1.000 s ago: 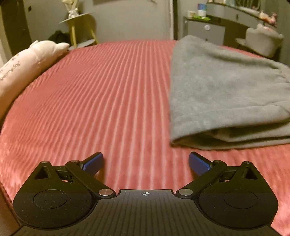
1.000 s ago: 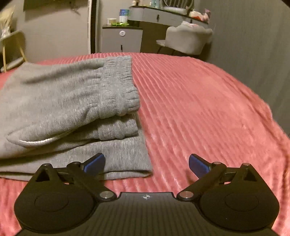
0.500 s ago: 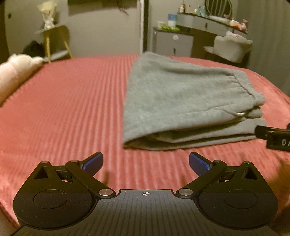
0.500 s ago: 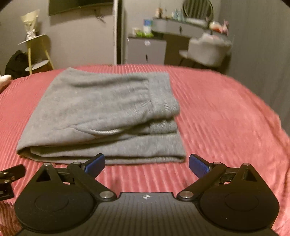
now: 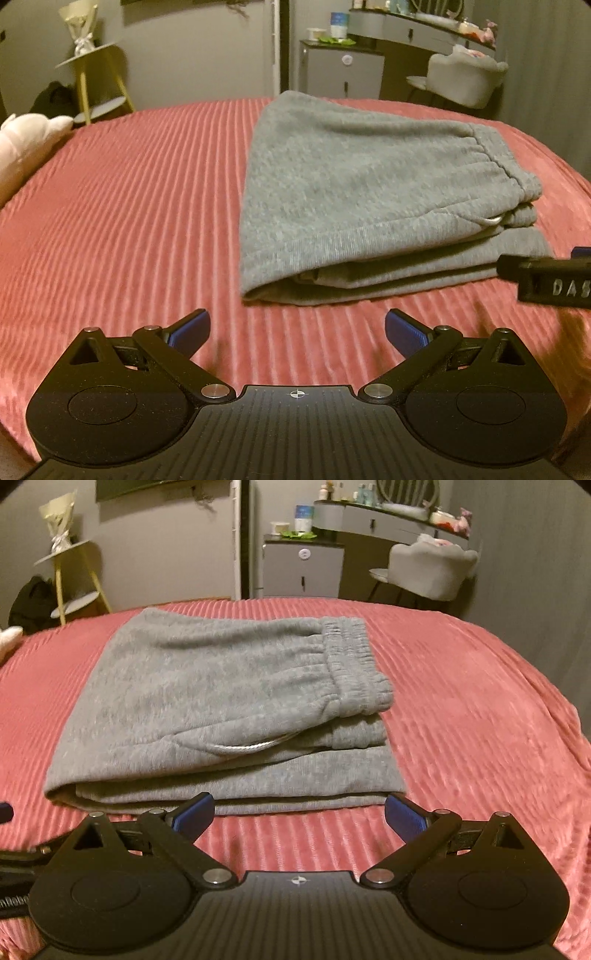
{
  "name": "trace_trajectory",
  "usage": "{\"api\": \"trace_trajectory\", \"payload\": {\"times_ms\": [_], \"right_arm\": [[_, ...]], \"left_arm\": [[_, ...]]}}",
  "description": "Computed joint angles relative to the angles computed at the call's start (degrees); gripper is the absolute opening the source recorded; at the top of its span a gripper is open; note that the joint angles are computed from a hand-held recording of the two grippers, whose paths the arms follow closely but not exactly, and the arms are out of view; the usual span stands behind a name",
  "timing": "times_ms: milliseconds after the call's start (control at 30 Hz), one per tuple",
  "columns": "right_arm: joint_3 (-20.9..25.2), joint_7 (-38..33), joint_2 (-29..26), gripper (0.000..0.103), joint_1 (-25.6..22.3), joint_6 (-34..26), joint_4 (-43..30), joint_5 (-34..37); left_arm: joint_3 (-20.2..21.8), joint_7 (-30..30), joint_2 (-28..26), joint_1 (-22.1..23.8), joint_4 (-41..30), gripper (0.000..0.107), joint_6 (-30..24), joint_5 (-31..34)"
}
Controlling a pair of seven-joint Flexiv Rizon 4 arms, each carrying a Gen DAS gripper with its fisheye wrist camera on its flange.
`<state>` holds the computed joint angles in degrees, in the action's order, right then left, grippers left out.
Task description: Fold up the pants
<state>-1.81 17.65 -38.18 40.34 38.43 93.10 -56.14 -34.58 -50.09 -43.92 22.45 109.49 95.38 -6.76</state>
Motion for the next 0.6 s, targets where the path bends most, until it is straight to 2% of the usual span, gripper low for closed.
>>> {"api": "trace_trajectory", "payload": {"times_ms": [267,600], "right_arm": [[-0.36,-4.99,-1.61,0.099,0.57,-1.82,-1.72,-0.77],[-0.41,-5.03,-1.60,0.099,0.31,-1.25,-1.33,-0.46]], "left_arm": [[1.58,-0.43,-0.28,-1.58,-0.93,0.103,-0.74,-0.91],[1.21,-0.56,-0.89,-1.60,-1.31,0.103,-0.59,-1.28]]}}
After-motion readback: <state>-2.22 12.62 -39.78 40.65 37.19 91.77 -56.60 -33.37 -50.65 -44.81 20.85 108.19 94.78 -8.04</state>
